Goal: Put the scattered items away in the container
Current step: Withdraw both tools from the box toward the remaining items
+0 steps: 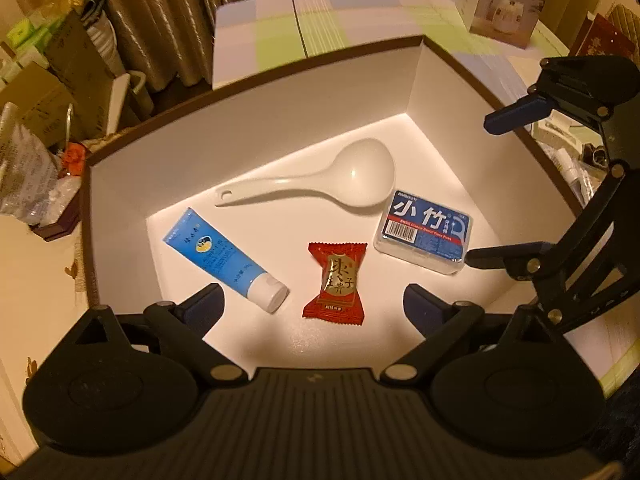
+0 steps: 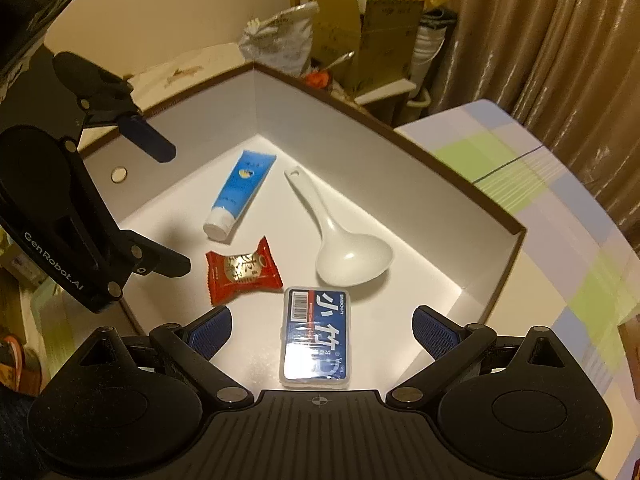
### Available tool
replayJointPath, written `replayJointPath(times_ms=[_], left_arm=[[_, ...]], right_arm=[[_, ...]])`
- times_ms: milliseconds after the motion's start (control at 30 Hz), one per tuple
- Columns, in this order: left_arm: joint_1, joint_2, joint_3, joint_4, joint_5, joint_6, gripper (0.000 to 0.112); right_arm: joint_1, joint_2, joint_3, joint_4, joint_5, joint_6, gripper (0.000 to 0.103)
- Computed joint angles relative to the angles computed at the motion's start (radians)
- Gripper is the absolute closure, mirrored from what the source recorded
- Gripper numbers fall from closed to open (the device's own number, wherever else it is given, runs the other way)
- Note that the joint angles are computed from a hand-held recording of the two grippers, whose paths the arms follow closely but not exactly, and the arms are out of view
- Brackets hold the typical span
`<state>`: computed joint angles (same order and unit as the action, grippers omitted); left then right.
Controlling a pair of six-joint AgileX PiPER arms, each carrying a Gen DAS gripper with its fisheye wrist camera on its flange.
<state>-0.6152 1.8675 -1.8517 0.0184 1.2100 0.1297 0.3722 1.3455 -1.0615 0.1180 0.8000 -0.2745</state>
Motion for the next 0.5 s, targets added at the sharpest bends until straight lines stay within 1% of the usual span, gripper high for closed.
replayJointPath(times_ms=[267, 500], left_arm=[[-0.055, -0.099, 0.085, 0.060, -0.034, -0.097, 0.017], [-0.112, -0.177, 0.151, 0.113, -0.039, -0.198, 0.016]], right_arm=[[-0.011, -0.144, 0.059, 0.012, 0.004, 0.023, 0.001], [-0.047, -0.284, 0.106, 0.047, 0.046, 0.004, 0.001]])
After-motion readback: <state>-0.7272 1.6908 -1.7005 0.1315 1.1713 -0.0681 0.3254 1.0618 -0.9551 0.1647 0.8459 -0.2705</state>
